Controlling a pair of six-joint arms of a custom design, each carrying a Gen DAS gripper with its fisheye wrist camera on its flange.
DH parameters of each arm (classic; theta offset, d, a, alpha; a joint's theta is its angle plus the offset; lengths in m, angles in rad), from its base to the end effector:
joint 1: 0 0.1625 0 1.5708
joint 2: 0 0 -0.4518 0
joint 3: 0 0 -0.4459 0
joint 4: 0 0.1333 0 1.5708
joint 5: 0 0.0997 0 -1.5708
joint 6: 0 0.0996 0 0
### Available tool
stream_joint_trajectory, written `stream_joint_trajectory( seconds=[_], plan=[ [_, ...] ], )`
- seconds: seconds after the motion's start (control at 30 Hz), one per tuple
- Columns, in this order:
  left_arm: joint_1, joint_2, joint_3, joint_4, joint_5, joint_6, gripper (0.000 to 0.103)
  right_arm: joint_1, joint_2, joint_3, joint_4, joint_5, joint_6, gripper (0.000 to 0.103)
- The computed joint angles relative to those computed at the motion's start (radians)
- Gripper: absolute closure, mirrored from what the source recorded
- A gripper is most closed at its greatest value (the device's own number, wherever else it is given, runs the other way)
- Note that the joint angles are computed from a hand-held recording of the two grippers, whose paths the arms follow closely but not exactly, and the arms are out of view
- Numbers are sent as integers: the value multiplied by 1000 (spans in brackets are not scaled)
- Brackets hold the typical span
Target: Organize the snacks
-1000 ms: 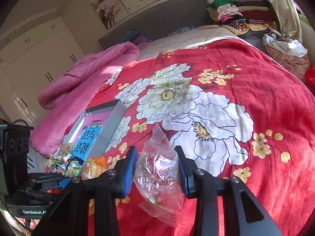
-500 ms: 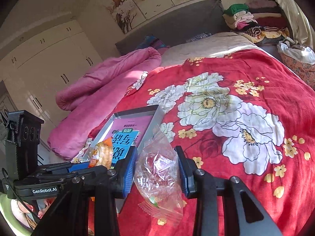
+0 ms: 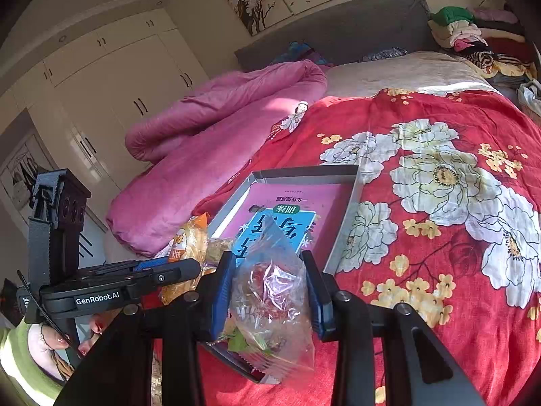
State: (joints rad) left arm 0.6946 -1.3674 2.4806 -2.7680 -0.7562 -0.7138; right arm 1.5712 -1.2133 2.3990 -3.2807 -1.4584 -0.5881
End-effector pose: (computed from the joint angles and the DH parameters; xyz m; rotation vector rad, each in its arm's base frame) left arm -0.1705 -0.4099 0.1452 0.1575 2.4937 -0.8429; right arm 0.1447 -0.4614 0.1367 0.9091 -2.8445 0.8154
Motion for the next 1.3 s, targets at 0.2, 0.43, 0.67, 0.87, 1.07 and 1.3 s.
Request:
stream_joint_trajectory(
  seconds=[0.2, 0.43, 0.67, 0.87, 1.07, 1.3],
  plan=[
    [33, -33, 18, 56, -9, -15, 68, 48, 82, -31, 15, -43, 14, 64],
    [56, -16, 15, 56, -38, 0, 68, 80, 184, -64, -26, -147, 18, 63],
    [57, -12, 5, 88, -32, -6, 67, 76, 178, -51, -83, -161, 11, 50],
    [30, -20, 6, 106, 6, -19, 43, 99, 145, -22, -170, -194, -19, 40],
    [-29, -62, 18, 143, 66, -47, 30, 134, 97, 17, -255, -225, -50, 33],
    [-137, -161, 62, 296, 80, -191, 26, 167, 12, 99, -287, -263, -62, 24]
  ],
)
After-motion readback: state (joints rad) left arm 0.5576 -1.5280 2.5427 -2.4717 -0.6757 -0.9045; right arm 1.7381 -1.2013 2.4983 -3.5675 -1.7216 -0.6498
